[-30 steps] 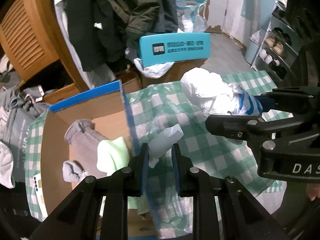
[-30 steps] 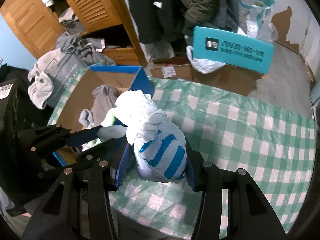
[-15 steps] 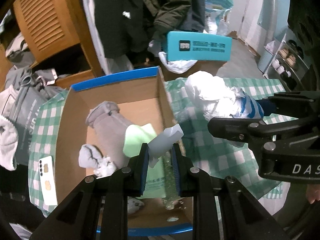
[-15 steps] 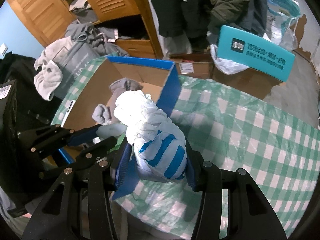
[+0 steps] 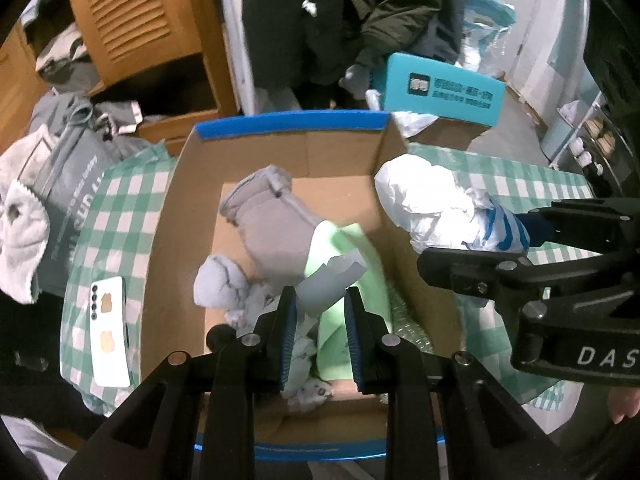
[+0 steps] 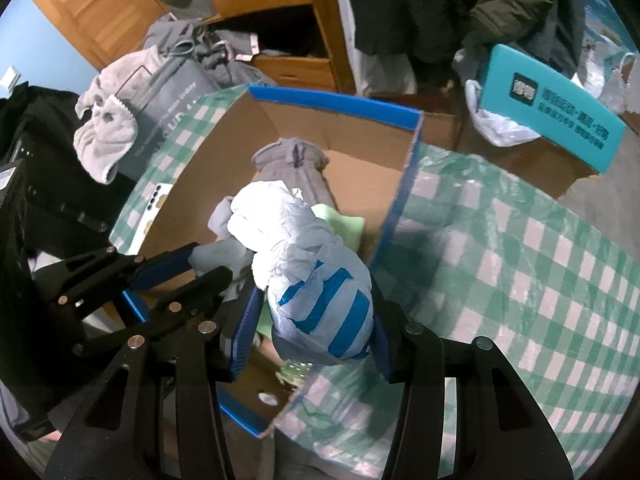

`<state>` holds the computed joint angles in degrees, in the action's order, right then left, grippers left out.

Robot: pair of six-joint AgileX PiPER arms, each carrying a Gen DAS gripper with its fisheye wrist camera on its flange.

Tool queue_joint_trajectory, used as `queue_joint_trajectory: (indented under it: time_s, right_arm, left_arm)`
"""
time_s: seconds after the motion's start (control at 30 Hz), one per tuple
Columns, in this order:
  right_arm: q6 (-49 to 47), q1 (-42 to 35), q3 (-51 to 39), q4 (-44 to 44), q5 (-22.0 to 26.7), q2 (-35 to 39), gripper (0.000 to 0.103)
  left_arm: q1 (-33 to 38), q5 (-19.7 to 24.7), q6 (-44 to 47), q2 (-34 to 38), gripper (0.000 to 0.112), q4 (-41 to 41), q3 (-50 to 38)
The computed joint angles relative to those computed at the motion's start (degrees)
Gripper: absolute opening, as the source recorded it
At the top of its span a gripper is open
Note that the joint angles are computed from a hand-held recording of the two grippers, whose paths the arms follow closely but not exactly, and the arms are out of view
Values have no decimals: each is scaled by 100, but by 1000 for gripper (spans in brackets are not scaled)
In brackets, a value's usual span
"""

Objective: Organize soft objects
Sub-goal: 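Carry the striped socks and white item into the box and release them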

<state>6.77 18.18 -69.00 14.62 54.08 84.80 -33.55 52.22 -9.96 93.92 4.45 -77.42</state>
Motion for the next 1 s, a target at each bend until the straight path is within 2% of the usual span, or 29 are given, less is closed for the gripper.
queue_joint_trajectory:
  time_s: [0.2,0.27,0.37,0.43,0.5,0.57,0.63,0.87,0.93,1.0]
  right_arm:
    - [17,96,-111,169,-34,265,49]
    - [58,148,-144,186,-45,330,53]
    - [203,236,-184,54,-56,366,53]
    - [244,247,-195,37,-48,369,56]
    - [334,260,-209,-26,-37,356,62]
    - [379,253,-201,-78,-45,312,63]
    - [391,230,-199,-93,-24,263,63]
    - [611,68,-106,-295,57,-184,65]
    - [719,61,-83,-464,70,-372,65]
    - [785,26,-65,-566,88,-515,66]
  left_arm:
    - [214,38,78,51,27,-138,113]
    - [258,48,61,61,28,-150,138]
    - [317,102,72,80,31,-192,128]
    - [333,105,53,53,43,-173,137]
    - [338,97,29,9,49,-158,153]
    - [331,106,9,-49,50,-143,155]
    - [318,153,-17,-93,57,-124,132]
    - [330,387,-109,-288,58,-73,50]
    - [348,464,-122,-354,63,-100,7]
    - [311,466,-199,-437,73,-45,-10]
